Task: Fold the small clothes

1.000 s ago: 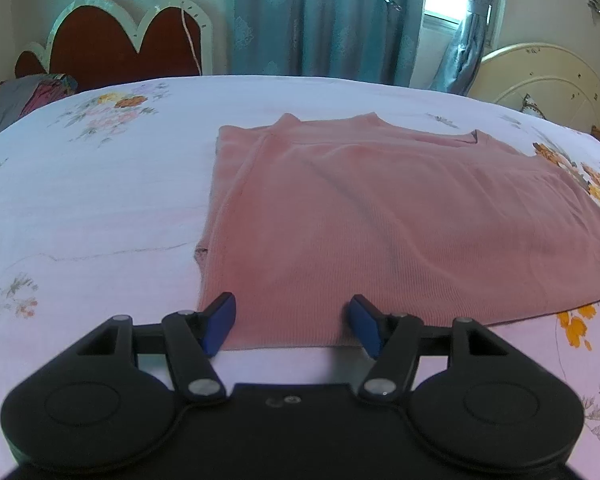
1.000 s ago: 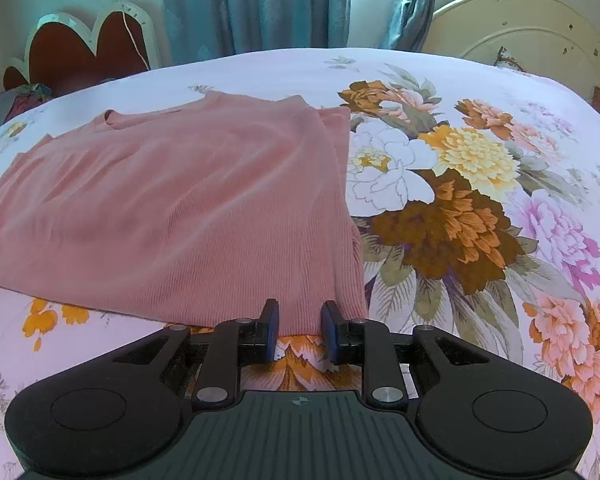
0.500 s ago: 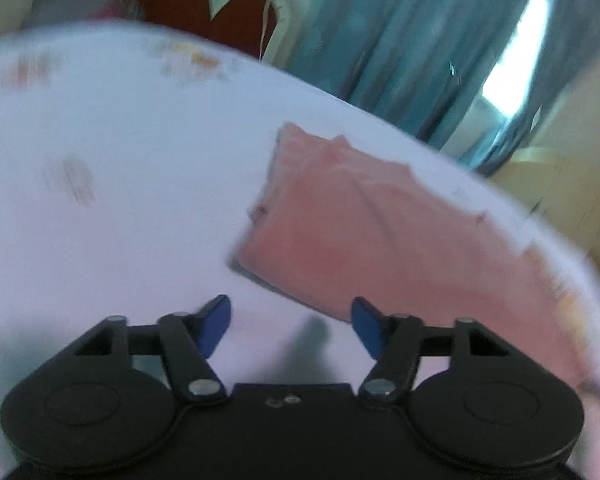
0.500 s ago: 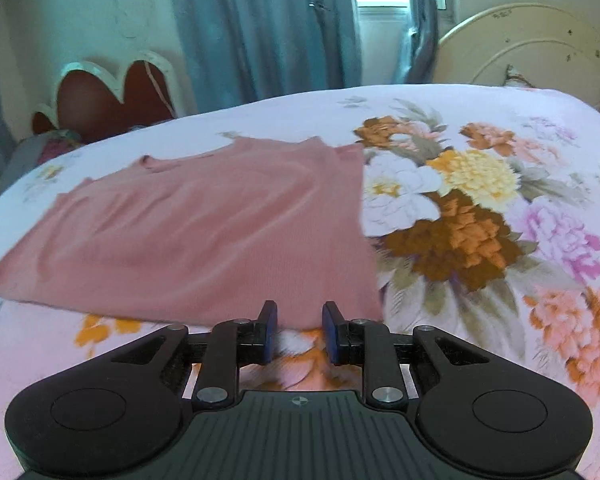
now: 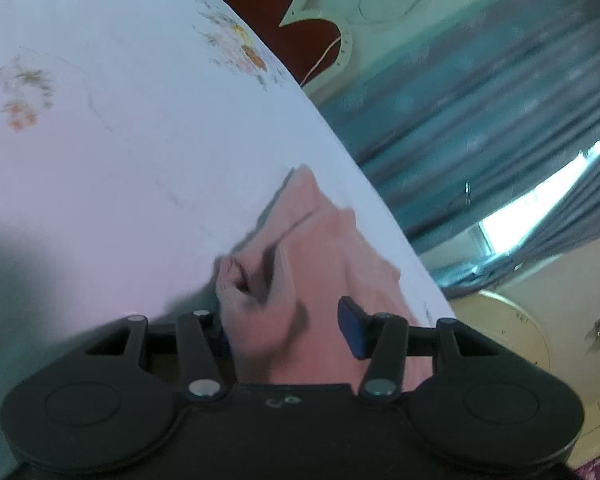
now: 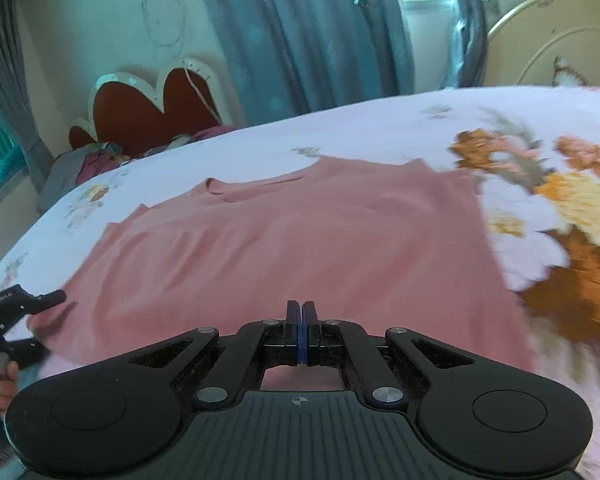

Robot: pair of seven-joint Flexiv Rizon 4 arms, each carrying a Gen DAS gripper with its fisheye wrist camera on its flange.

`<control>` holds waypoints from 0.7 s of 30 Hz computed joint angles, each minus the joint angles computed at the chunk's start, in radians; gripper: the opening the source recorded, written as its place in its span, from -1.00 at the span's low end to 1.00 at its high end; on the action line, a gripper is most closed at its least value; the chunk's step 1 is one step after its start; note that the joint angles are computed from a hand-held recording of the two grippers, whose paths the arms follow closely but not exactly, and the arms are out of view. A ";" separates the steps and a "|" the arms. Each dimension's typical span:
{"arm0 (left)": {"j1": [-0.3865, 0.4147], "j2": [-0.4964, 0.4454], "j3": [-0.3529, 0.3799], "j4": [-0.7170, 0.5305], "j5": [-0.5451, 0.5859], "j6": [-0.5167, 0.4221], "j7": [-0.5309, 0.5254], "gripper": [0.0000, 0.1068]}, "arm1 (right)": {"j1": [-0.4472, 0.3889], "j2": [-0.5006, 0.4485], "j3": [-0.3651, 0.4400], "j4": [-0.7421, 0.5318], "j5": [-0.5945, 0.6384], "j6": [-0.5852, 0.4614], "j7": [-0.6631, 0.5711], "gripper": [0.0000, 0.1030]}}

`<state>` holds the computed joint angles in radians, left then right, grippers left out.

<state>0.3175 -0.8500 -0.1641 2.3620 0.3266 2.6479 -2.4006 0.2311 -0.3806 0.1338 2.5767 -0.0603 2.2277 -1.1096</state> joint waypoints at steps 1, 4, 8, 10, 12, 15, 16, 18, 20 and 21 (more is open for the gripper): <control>0.000 0.003 -0.005 -0.017 -0.004 -0.020 0.001 -0.10 | -0.006 -0.015 0.006 -0.026 -0.020 -0.018 0.013 -1.00; 0.008 0.006 -0.020 -0.060 -0.003 -0.077 0.002 -0.29 | -0.016 -0.068 0.021 -0.112 -0.083 -0.065 0.040 -1.00; 0.038 -0.002 -0.048 -0.098 0.020 -0.136 -0.015 -0.75 | -0.017 -0.124 0.033 -0.203 -0.133 -0.119 0.068 -1.00; 0.053 -0.017 -0.055 -0.103 0.041 -0.109 -0.025 -0.80 | -0.015 -0.141 0.036 -0.229 -0.144 -0.135 0.079 -1.00; 0.066 -0.034 -0.057 -0.086 0.056 -0.023 -0.055 -0.81 | -0.017 -0.153 0.040 -0.247 -0.157 -0.142 0.086 -1.00; 0.052 -0.026 -0.033 -0.070 0.067 0.015 -0.053 -0.81 | -0.037 -0.175 0.055 -0.260 -0.193 -0.137 0.100 -1.00; 0.048 -0.016 -0.028 -0.067 0.065 -0.024 -0.047 -0.81 | -0.022 -0.179 0.045 -0.267 -0.188 -0.165 0.090 -1.00; 0.064 0.003 -0.041 -0.064 0.063 -0.124 -0.053 -0.81 | 0.031 -0.192 0.006 -0.283 -0.157 -0.183 0.066 -1.00; 0.069 0.007 -0.049 -0.059 0.059 -0.106 -0.064 -0.82 | 0.028 -0.178 0.010 -0.297 -0.160 -0.235 0.073 -1.00; 0.056 0.019 -0.043 -0.058 0.050 -0.106 -0.053 -0.82 | 0.022 -0.176 0.014 -0.301 -0.167 -0.249 0.069 -1.00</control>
<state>0.3733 -0.8310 -0.2069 2.3044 0.3761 2.5419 -2.4539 0.2531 -0.5562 0.1481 2.2757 -0.2268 1.9788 -1.0407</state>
